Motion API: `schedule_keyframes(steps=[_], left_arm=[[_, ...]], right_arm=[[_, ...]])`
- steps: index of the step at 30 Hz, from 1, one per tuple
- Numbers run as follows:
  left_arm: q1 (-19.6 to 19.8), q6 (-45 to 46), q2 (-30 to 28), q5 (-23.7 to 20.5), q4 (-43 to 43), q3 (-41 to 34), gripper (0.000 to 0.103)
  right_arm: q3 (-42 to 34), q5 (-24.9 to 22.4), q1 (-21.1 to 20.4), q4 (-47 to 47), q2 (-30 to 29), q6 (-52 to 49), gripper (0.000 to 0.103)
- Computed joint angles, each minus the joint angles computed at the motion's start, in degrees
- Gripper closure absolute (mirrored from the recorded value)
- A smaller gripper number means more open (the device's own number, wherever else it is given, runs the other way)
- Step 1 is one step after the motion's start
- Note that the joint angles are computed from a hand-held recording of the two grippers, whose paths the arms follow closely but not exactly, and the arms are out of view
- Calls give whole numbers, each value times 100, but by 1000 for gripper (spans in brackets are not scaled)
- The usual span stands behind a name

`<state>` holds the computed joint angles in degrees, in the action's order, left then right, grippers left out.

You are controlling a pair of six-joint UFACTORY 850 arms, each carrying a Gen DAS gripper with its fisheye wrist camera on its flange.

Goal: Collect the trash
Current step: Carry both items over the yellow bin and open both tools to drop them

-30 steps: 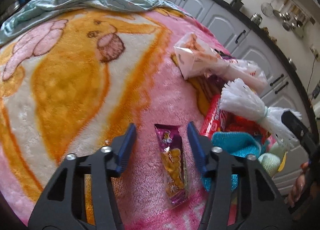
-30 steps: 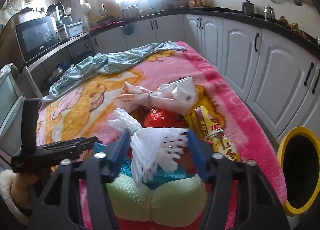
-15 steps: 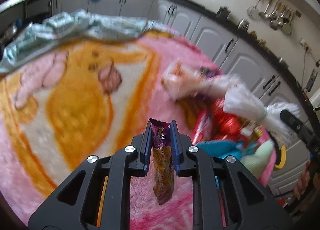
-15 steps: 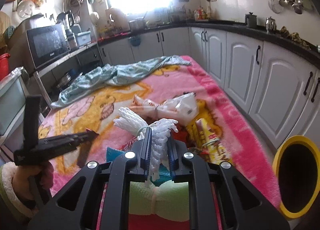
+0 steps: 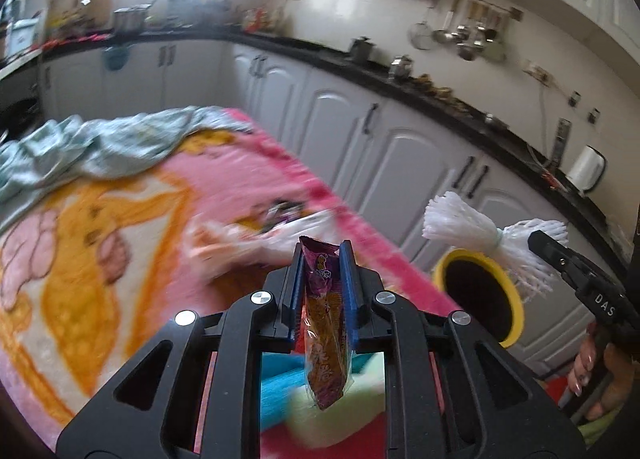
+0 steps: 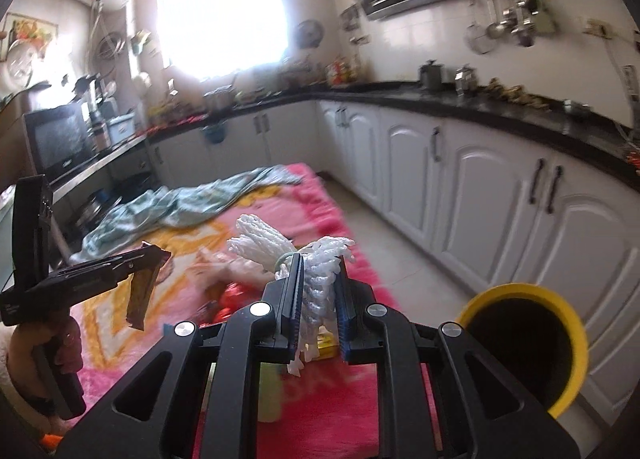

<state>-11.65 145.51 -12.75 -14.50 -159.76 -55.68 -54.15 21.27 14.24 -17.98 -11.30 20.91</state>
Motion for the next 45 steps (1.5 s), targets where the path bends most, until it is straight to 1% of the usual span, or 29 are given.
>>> schedule_keyframes(steps=[4, 6, 8, 12, 14, 15, 18, 24, 25, 28, 31, 33, 36, 38, 40, 42, 43, 44, 45], left_arm=[[-339, -32, -205, 2, 150, -392, 93], [-518, -51, -329, 9, 239, -603, 93], [-664, -81, -461, 29, 315, -797, 94], [-942, -635, -771, 48, 954, -1229, 95], [-1072, -764, -929, 76, 1110, -1432, 95], [-1152, -940, -1042, 90, 1295, -1580, 95], [-1317, -1113, -1275, 99, 1493, -1876, 95], [-1600, -1678, -1880, 193, 2063, -2612, 95], [-1623, -1806, -1950, 187, 2188, -2688, 95], [-1706, -2619, -2299, 183, 2941, -3071, 95], [-1780, -3602, -2664, 122, 3843, -3468, 95], [-1843, -3965, -2930, 121, 4233, -3755, 95], [-1926, -4530, -3259, 187, 4838, -4121, 95], [-1961, -5208, -3478, 204, 5508, -4386, 95], [-1988, -6284, -3732, 247, 6565, -4705, 95], [-1991, -7122, -3910, 223, 7353, -4921, 95], [-1990, -7536, -3986, 234, 7726, -5012, 93], [-1985, -7809, -4037, 222, 7972, -5075, 87], [-1974, -8075, -4083, 196, 8197, -5124, 78]], right_arm=[[201, 82, -257, 479, 233, -428, 88], [332, 145, -384, 904, 362, -834, 88], [439, 192, -529, 1040, 458, -918, 88], [631, 301, -827, 1368, 601, -1165, 88], [739, 363, -920, 1568, 661, -1292, 88], [790, 396, -1008, 1612, 688, -1308, 88], [881, 446, -1215, 1628, 707, -1207, 88], [988, 529, -1477, 2095, 645, -1553, 88], [1015, 532, -1459, 2392, 642, -1820, 88], [985, 513, -1505, 2942, 515, -2393, 88], [913, 424, -1605, 3211, 326, -2631, 88], [817, 333, -1671, 3436, 145, -2841, 88], [700, 189, -1796, 3297, -70, -2639, 88], [627, 120, -1875, 3193, -236, -2506, 88], [542, 63, -1938, 2951, -389, -2216, 87], [456, -43, -1976, 2651, -524, -1862, 87], [403, -88, -1999, 2494, -578, -1696, 87], [364, -87, -2025, 2261, -642, -1445, 84], [324, -98, -2032, 2268, -695, -1413, 81]])
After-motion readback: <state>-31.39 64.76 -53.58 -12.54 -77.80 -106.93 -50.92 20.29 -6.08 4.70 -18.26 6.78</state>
